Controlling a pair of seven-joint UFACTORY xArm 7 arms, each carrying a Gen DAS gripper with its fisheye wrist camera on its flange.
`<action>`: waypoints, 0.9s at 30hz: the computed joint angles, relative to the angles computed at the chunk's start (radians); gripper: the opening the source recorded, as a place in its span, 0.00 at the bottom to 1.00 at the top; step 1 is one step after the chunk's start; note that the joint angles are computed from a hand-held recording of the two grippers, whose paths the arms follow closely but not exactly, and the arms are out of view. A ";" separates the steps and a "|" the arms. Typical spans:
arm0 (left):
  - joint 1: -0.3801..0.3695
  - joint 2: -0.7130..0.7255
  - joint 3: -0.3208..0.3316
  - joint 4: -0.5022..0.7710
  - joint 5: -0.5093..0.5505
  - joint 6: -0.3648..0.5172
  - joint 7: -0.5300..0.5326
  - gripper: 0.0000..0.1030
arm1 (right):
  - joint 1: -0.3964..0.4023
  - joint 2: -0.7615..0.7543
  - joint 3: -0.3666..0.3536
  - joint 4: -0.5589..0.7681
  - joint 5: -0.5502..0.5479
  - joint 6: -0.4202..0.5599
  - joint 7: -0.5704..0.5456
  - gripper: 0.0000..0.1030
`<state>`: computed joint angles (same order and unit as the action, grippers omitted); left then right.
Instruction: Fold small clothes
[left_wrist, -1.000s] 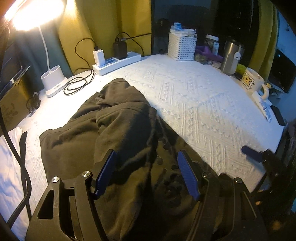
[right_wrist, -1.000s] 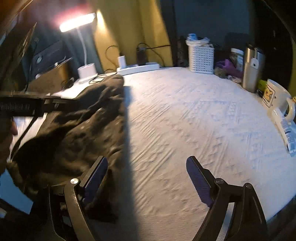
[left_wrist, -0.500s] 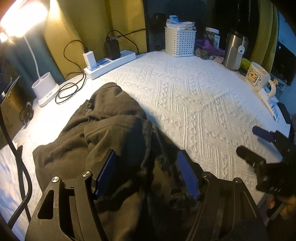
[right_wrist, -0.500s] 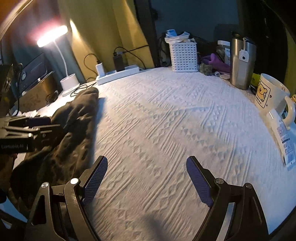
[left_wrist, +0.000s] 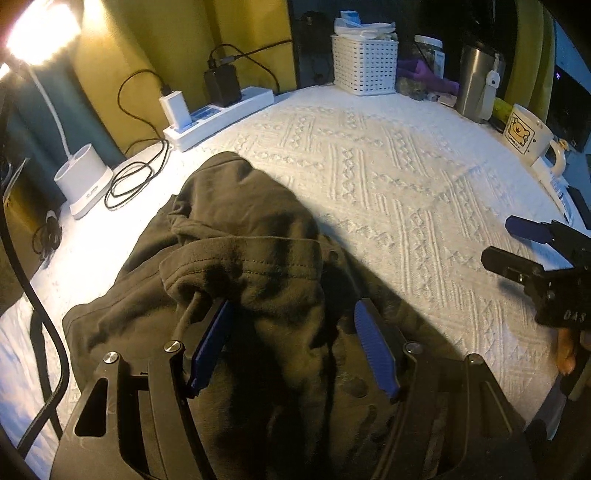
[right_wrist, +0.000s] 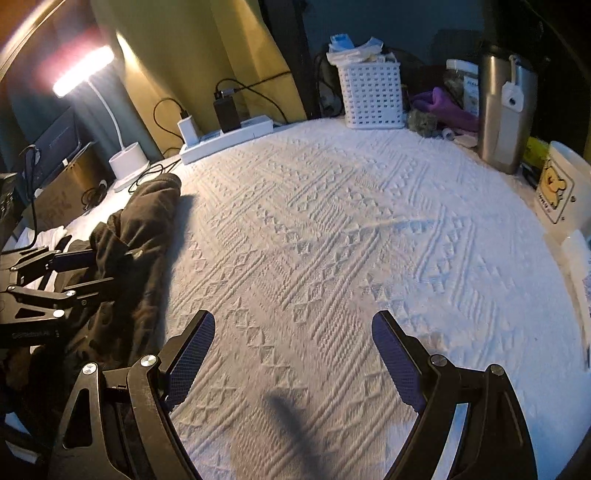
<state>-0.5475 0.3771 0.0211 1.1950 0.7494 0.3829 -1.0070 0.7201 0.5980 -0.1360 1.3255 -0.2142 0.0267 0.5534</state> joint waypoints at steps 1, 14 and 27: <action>0.003 -0.002 0.003 -0.007 0.003 -0.018 -0.005 0.66 | -0.017 0.008 0.018 0.016 0.003 0.015 -0.012 0.85; 0.009 -0.074 0.068 -0.082 0.104 -0.104 -0.118 0.10 | -0.078 0.097 0.109 0.195 -0.004 0.139 -0.074 0.86; 0.147 -0.296 0.081 -0.314 0.519 -0.147 -0.583 0.09 | -0.063 0.164 0.144 0.351 -0.017 0.248 -0.115 0.86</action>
